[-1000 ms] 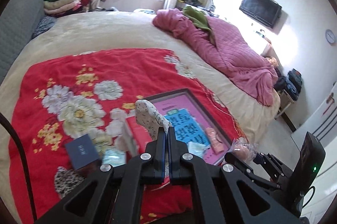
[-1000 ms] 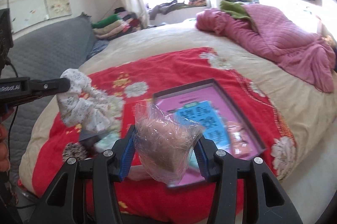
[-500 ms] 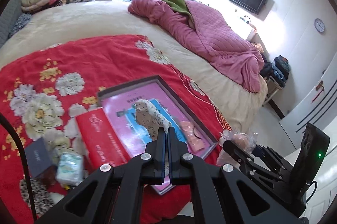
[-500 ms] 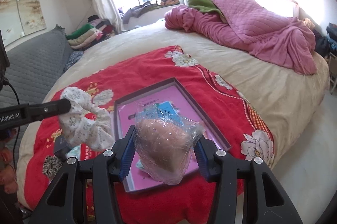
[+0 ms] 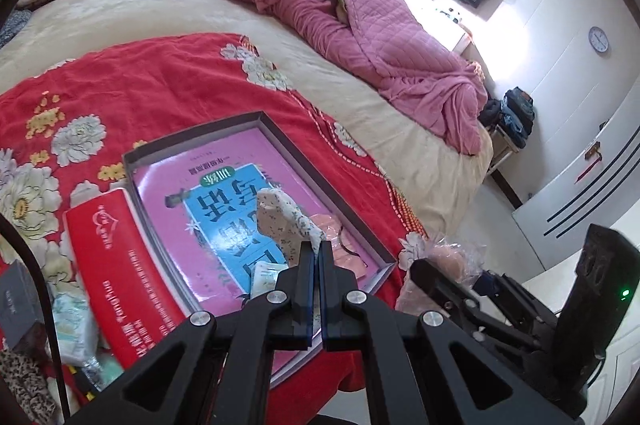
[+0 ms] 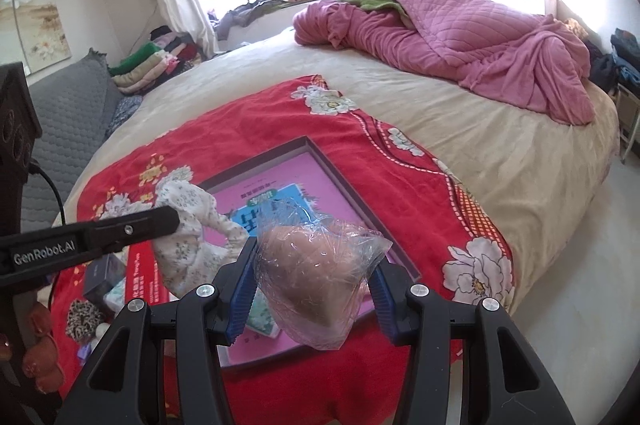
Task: Organize soft objects
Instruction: 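Lower the floral scrunchie into the tray with the left gripper while the right holds the clear bag above it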
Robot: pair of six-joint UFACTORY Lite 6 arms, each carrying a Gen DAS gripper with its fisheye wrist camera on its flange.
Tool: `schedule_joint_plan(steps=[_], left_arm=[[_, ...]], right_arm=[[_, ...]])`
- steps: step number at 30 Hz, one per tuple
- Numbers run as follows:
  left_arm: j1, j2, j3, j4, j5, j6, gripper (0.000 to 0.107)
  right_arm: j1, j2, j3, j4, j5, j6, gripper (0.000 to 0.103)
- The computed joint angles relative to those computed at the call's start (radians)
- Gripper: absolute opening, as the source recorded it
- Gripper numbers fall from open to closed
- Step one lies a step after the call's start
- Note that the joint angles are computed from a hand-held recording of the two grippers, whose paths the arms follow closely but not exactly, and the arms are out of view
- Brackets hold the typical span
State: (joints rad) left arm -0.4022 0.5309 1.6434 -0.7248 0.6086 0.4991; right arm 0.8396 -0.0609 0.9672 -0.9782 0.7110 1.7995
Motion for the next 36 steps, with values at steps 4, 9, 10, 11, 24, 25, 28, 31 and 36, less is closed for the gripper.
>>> schedule_joint_plan(steps=[4,9,10,11,24,25,28,31,36], left_arm=[[-0.009,0.111,0.073,0.046,0.009,-0.057,0.002],[-0.008,0.145,0.065,0.109,-0.022,-0.101,0.002],[-0.009,0.147,0.062,0.134,-0.030,-0.118,0.002],[-0.007,0.149,0.059,0.145,-0.033,-0.123,0.002],[0.004,0.212,0.113,0.218,-0.016,-0.160,0.002],[0.006,0.221,0.124,0.228,-0.010,-0.169,0.002],[0.011,0.234,0.136,0.225,0.004,-0.172,0.002],[0.011,0.234,0.131,0.238,-0.002,-0.187,0.002],[0.015,0.235,0.134,0.251,-0.003,-0.205,0.002]], right_arm=[[-0.022,0.017,-0.012,0.000,-0.021,0.004,0.052],[-0.043,0.064,-0.017,-0.006,-0.068,0.007,0.052],[-0.047,0.077,-0.013,-0.004,-0.078,0.004,0.052],[-0.052,0.097,-0.006,-0.001,-0.089,-0.003,0.052],[-0.082,0.344,0.091,0.017,-0.192,-0.066,0.053],[-0.083,0.353,0.095,0.005,-0.194,-0.056,0.053],[-0.091,0.375,0.103,-0.005,-0.198,-0.042,0.053],[-0.100,0.397,0.114,-0.007,-0.211,-0.038,0.054],[-0.104,0.432,0.139,-0.032,-0.215,-0.026,0.054]])
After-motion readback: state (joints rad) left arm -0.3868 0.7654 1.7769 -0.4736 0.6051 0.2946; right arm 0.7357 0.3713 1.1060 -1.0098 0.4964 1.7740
